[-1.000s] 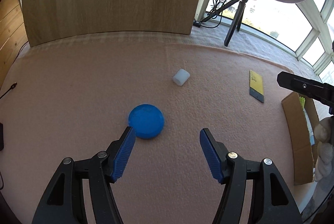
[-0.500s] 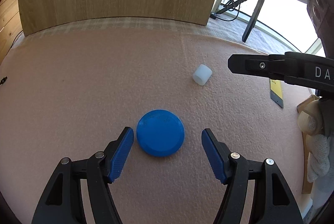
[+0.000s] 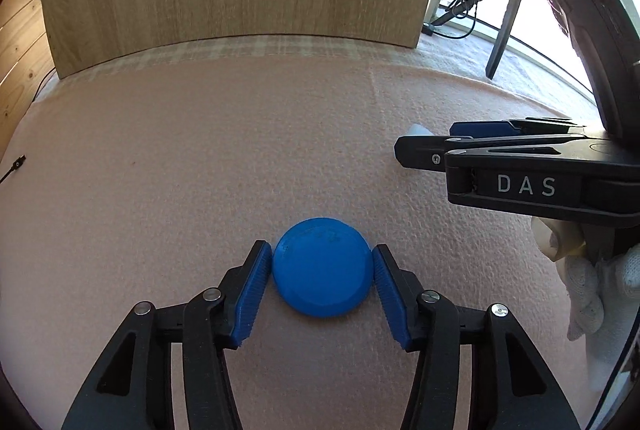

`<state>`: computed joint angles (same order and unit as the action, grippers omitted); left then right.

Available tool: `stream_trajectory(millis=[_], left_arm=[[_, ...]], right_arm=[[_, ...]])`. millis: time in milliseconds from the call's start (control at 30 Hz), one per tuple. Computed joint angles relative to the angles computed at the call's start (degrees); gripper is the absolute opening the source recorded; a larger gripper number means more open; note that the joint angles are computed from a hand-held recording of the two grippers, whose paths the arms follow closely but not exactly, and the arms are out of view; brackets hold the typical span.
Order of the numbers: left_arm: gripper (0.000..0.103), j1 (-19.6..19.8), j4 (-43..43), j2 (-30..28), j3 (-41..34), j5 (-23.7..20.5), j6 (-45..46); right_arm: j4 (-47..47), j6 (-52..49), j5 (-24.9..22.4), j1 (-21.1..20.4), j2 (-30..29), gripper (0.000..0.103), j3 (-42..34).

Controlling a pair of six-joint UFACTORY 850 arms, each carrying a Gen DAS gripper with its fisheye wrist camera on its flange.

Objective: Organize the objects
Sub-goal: 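Grasp the blue disc with the left gripper while the right gripper grasps the white eraser, then carry the blue disc and white eraser into the box and release both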

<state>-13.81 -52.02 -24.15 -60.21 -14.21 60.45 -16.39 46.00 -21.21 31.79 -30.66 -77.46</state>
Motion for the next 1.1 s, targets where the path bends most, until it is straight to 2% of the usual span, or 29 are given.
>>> stream_trajectory(millis=[333, 400, 467, 733, 867, 1100], left_arm=[[0.054, 0.36, -2.59, -0.04, 0.07, -0.10, 3.41], [0.054, 0.28, -2.58, -0.06, 0.07, -0.01, 3.22], [0.054, 0.27, -2.63, -0.06, 0.08, 0.00, 3.20], [0.054, 0.81, -2.88, 0.35, 0.41, -1.53, 2.38], [0.054, 1.58, -3.69, 1.72, 1.51, -3.03, 3.08], [0.054, 1.25, -5.30, 5.93, 4.60, -3.06, 6.07]], right_arm=[[-9.24, 4.27, -3.03, 1.55, -2.81, 0.054, -3.05], [-12.01, 6.35, -3.97, 1.92, -2.90, 0.040, -3.17], [-10.51, 4.68, -3.26, 1.69, -2.62, 0.025, -2.92], [-6.14, 2.12, -1.23, 1.16, -0.81, 0.023, -0.82], [-5.96, 3.61, 0.75, 1.35, 1.96, 0.023, 2.22], [-8.99, 11.17, 4.71, 1.73, 10.10, 0.023, 10.87]])
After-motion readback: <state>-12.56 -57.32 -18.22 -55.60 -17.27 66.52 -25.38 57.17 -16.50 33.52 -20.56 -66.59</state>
